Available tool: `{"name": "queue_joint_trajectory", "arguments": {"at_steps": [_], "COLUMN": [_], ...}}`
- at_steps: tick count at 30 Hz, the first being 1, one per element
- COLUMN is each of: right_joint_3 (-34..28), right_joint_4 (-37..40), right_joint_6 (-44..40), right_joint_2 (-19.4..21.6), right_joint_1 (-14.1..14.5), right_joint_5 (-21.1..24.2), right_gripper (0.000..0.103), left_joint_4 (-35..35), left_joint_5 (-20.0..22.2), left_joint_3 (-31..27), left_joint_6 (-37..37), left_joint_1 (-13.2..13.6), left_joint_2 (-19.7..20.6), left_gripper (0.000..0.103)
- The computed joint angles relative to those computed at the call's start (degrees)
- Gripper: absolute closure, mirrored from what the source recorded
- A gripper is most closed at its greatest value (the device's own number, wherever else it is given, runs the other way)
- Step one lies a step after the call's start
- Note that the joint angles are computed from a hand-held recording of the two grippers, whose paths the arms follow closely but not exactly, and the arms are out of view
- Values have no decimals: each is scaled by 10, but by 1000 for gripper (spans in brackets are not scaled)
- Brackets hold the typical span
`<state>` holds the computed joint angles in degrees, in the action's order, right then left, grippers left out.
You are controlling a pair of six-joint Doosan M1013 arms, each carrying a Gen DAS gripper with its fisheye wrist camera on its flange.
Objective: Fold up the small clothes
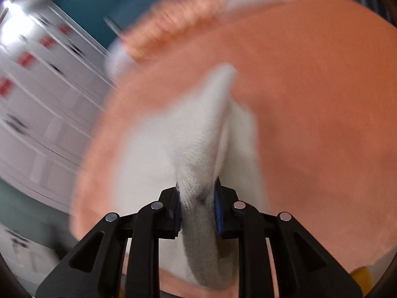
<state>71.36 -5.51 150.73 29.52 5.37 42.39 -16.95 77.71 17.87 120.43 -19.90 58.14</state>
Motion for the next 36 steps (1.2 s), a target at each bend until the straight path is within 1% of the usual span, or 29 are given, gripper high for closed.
{"name": "queue_joint_trajectory", "arguments": {"at_steps": [1, 2, 3, 4, 6, 8, 9, 10, 12, 13, 14, 16, 17, 18, 20, 21, 22, 23, 24, 26, 28, 29, 30, 31, 32, 33, 34, 35, 36], "right_joint_3": [15, 36, 45, 45, 30, 19, 22, 29, 60, 72, 77, 80, 78, 75, 71, 64, 55, 49, 41, 31, 29, 26, 17, 7, 10, 24, 33, 42, 45], "right_joint_4": [5, -3, -3, -5, -15, -43, -61, -76, -84, -78, -67, -48, -44, -47, -54, -57, -57, -55, -57, -61, -46, -23, -13, -25, -33, -62, -94, -129, -134], "right_joint_6": [8, 27, 42, 48, 37, 49, 63, 76, 99, 103, 106, 110, 113, 118, 121, 116, 105, 96, 85, 82, 75, 55, 39, 36, 34, 60, 86, 111, 116], "right_joint_2": [-1, -10, -17, -19, -16, -19, -24, -31, -50, -55, -57, -54, -51, -48, -46, -42, -39, -36, -33, -29, -23, -18, -11, -7, -12, -26, -37, -51, -53], "right_joint_1": [-1, 0, -1, -1, 2, 8, 12, 15, 18, 17, 16, 14, 14, 16, 19, 20, 20, 20, 20, 22, 19, 17, 16, 17, 18, 19, 20, 22, 20], "right_joint_5": [-18, -53, -70, -70, -43, -20, -22, -30, -68, -78, -80, -80, -80, -78, -74, -66, -55, -50, -42, -40, -46, -46, -33, -14, -20, -48, -64, -71, -70], "right_gripper": [82, 81, 81, 81, 80, 76, 74, 72, 56, 53, 53, 53, 53, 53, 53, 55, 57, 64, 65, 64, 57, 57, 74, 89, 91, 93, 94, 94, 94], "left_joint_4": [10, 17, 19, 16, -6, -37, -41, -39, -43, -50, -57, -60, -57, -54, -44, -20, -4, 6, 22, 3, 3, 2, 3, 12, 11, 7, 7, 4, 0], "left_joint_5": [-3, -12, -16, -4, 32, 46, 40, 32, 27, 24, 21, 7, -2, -8, -39, -58, -58, -48, -32, 9, 12, 11, 9, -3, -4, -4, -5, 7, 25], "left_joint_3": [6, 20, 24, 12, -26, -20, -5, 17, 43, 57, 69, 91, 98, 98, 108, 112, 103, 83, 55, -4, -11, -8, -3, 10, 9, 1, -2, -22, -47], "left_joint_6": [-4, -4, -5, -10, -28, -32, -27, -17, -7, -5, -2, 10, 17, 19, 29, 23, 8, -8, -31, -57, -53, -45, -40, -40, -43, -46, -48, -51, -52], "left_joint_1": [-2, -4, -3, -2, 6, 15, 18, 21, 23, 25, 25, 20, 15, 13, 5, -2, -5, -6, -7, 0, 1, 1, 0, -2, -2, 0, 1, 3, 4], "left_joint_2": [-1, -6, -8, -3, 14, 8, -1, -13, -28, -35, -42, -53, -56, -55, -57, -57, -51, -40, -25, 4, 8, 7, 4, -4, -5, -3, -4, 5, 17], "left_gripper": [83, 83, 83, 82, 82, 80, 80, 80, 80, 80, 78, 67, 56, 51, 50, 50, 53, 62, 68, 68, 71, 81, 83, 83, 85, 85, 85, 85, 85]}}
